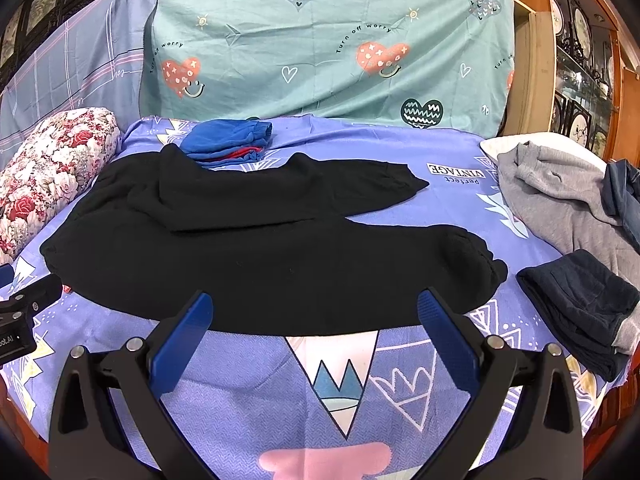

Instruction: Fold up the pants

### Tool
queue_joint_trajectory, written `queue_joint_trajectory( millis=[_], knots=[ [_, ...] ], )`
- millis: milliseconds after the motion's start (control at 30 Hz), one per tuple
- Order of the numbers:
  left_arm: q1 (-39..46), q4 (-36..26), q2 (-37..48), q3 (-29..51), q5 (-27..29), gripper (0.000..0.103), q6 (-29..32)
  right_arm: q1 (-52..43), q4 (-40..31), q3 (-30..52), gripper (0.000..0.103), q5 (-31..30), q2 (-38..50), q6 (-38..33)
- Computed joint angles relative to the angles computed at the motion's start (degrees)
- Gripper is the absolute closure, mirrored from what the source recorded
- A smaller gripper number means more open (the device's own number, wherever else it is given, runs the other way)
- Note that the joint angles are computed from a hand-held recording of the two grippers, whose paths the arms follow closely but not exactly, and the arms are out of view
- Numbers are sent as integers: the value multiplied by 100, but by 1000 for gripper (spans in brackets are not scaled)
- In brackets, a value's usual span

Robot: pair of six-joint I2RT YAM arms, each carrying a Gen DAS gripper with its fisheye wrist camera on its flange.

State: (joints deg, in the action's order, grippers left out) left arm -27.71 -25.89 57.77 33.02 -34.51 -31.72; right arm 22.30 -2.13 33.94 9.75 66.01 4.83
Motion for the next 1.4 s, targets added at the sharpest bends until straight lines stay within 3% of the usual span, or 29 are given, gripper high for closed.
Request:
queue_joint_trajectory(
  millis=[700, 867, 1000, 1133, 1233, 1400],
  knots=[
    [-6, -10, 31, 4, 31, 2, -39, -86, 5, -36, 1, -53, -4, -22],
    [898, 35, 26, 36, 958, 2, 174, -328, -42, -6, 1, -250, 60, 18],
    [1515, 100, 241, 115, 1136, 2, 522, -470, -34, 73, 1, -392, 298, -11],
    [2822, 366, 17, -43, 3014, 2, 1426, -765, -39, 192, 1, -679, 587, -70],
    [3815, 492, 228, -1, 3647, 2, 1914, -1068, -52, 266, 1, -833, 872, -41],
    [6000, 604, 1289, 431, 5383, 3, 1810, -1550, -474, 735, 1, -1290, 1648, 95]
  ],
)
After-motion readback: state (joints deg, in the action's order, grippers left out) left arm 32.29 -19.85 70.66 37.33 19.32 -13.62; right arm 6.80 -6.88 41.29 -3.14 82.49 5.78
